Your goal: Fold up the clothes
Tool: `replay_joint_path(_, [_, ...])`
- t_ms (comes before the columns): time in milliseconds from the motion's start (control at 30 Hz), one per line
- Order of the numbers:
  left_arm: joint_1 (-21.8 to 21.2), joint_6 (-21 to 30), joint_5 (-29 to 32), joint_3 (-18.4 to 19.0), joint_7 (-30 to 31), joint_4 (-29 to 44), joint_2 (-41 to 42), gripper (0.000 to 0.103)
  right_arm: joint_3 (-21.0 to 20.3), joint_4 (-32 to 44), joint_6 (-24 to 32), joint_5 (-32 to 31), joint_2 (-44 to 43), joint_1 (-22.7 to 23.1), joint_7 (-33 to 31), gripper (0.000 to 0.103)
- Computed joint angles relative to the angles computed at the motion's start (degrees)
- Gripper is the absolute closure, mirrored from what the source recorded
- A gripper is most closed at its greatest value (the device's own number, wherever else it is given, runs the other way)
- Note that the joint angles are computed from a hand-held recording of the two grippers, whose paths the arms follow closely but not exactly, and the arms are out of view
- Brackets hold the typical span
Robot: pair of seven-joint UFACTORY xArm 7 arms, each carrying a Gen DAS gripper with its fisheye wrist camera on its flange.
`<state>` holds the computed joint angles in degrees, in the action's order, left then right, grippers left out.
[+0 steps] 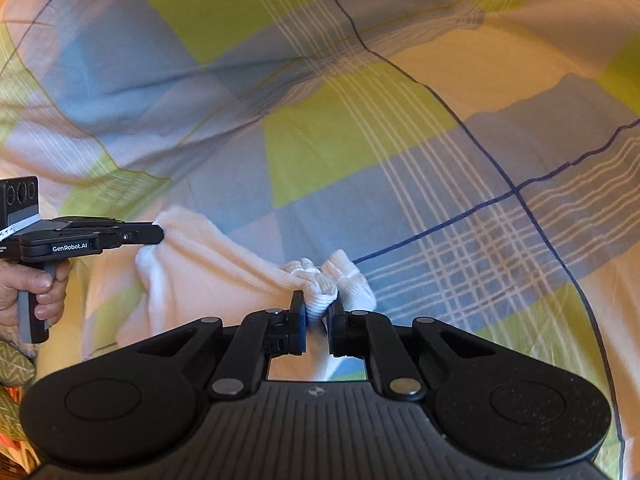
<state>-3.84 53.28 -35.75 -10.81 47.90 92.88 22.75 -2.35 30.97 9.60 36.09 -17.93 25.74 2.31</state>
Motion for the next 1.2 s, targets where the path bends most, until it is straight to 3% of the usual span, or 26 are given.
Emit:
replay_joint_path(100, [-0.37, -5.5, 0.1, 0.8, -1.1, -4.64, -2.36, 0.101, 0.84, -2.2, -3.96, -0.68, -0.83, -0.62, 0.96, 0.086])
replay_joint_path(167, [-0.33, -8.26, -0.23, 1.24, -2.65, -8.32, -4.97, 0.101, 4.89, -4.03, -5.72, -5.06, -2.48, -4.97, 6.89, 0.074])
replay_joint_path(267, [-0.11, -10.37, -1.54, 1.75, -3.93, -14.23, -10.08, 0.1, 6.03, -6.35, -6.63, -6.48, -5.4, -6.31, 12.47, 0.071])
replay_joint_path(333, [-0.25, -10.63, -2.19, 2.4, -4.05, -17.79, -13.74, 0.092, 5.57, -7.29, -6.02, -7.22, -7.45, -5.68, 14.53, 0.071])
replay_joint_path(467, [-1.68, -11.05, -3.12, 3.77, -4.12, -22.74, -19.22, 0.081, 0.58, -7.67, -5.07, -7.44, -9.84, 0.27, 14.92, 0.069])
replay_joint_path(567, [-2.85, -11.85, -5.68, 4.67, -1.62, -25.32, -21.37, 0.075, -1.38, -7.47, -4.89, -9.41, -10.37, 2.24, 14.63, 0.064])
replay_joint_path(700, [-4.17, -15.43, -14.74, 4.78, 9.8, -27.0, -20.24, 0.075, -4.94, -8.66, -9.04, -10.22, -9.7, 6.06, 13.28, 0.06])
replay_joint_path(800, [-4.02, -15.77, -21.14, 4.3, 17.39, -25.82, -16.88, 0.079, -12.32, -10.6, -15.47, -9.67, -8.49, 13.92, 12.75, 0.06])
replay_joint_path(867, [-4.07, -17.59, -22.2, 3.54, 20.25, -25.94, -15.65, 0.094, -15.63, -11.45, -19.32, -10.84, -7.44, 17.75, 13.45, 0.068])
replay_joint_path(900, [-3.74, -18.7, -24.71, 3.15, 22.8, -26.79, -16.1, 0.096, -16.65, -11.76, -20.87, -11.71, -6.86, 18.95, 13.91, 0.087])
replay_joint_path(967, [-3.39, -20.71, -30.28, 2.73, 28.44, -28.45, -17.08, 0.097, -18.59, -12.37, -23.93, -13.7, -5.64, 21.11, 15.06, 0.095])
replay_joint_path(1033, [-3.51, -22.79, -36.29, 2.8, 34.82, -30.86, -18.81, 0.097, -16.62, -12.72, -26.94, -15.08, -4.39, 19.43, 15.43, 0.099])
replay_joint_path(1133, [-4.63, -25.74, -42.2, 3.28, 41.38, -33.69, -20.09, 0.097, -8.75, -12.48, -30.61, -14.18, -2.46, 12.45, 14.63, 0.099])
replay_joint_path(1200, [-5.5, -27.89, -45.01, 3.47, 43.47, -34.54, -20.35, 0.095, -3.1, -10.58, -27.56, -12.82, -1.04, 7.13, 13.19, 0.098])
